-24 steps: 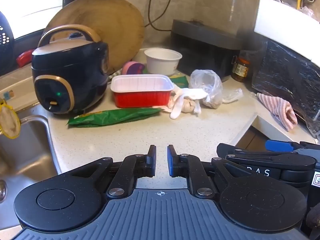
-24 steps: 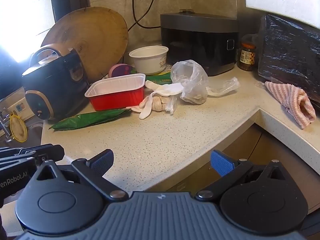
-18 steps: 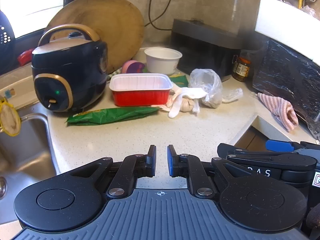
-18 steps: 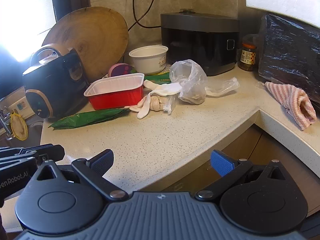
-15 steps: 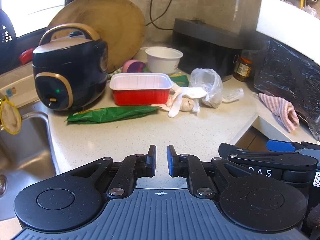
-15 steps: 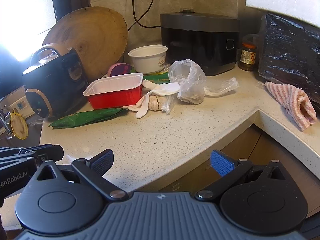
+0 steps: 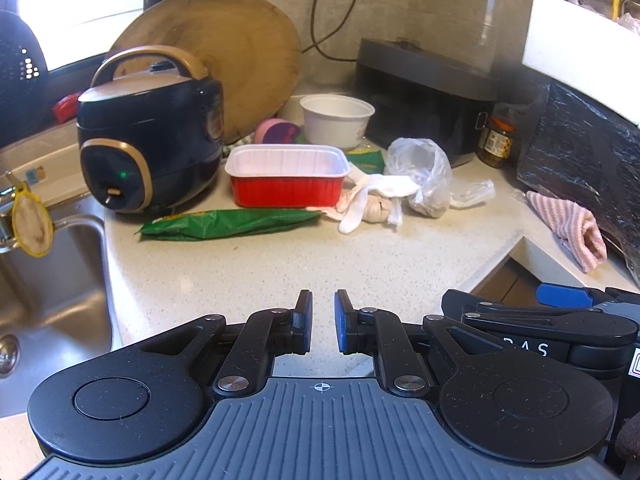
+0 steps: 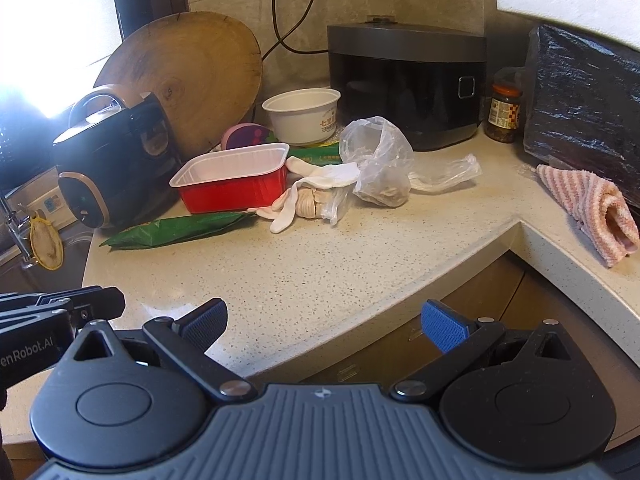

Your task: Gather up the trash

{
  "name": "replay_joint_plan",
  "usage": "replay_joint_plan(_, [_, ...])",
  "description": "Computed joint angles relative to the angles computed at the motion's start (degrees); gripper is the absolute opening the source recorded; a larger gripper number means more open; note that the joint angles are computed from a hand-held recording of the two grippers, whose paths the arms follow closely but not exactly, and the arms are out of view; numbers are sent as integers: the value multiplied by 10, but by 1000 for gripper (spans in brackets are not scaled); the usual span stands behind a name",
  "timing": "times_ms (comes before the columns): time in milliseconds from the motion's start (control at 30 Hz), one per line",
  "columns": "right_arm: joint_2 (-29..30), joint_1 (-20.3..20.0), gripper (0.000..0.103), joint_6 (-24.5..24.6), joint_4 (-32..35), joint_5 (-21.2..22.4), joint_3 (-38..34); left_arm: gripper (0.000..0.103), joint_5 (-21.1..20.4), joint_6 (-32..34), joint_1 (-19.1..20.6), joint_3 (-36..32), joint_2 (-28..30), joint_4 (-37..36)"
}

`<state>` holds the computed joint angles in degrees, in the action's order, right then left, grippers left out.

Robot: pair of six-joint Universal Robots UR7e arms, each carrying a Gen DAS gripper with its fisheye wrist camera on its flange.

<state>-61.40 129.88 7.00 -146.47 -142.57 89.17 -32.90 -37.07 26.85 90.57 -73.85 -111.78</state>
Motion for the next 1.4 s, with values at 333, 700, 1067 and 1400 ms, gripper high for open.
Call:
replay_joint_plan(333, [-10, -6, 103, 3, 15, 16, -3, 15, 15, -21, -3, -14, 7, 54])
replay_joint_plan(700, [20, -27, 103, -39, -4, 2, -28, 15, -40, 7, 45, -44, 29, 7])
replay_joint_plan(1067, [128, -67, 103, -134, 13, 20, -186, 15, -154, 200, 183, -157, 122, -170])
replay_joint_plan(1400, [152, -93, 103, -40, 79, 35, -227, 15, -74, 170, 220, -196, 152, -106])
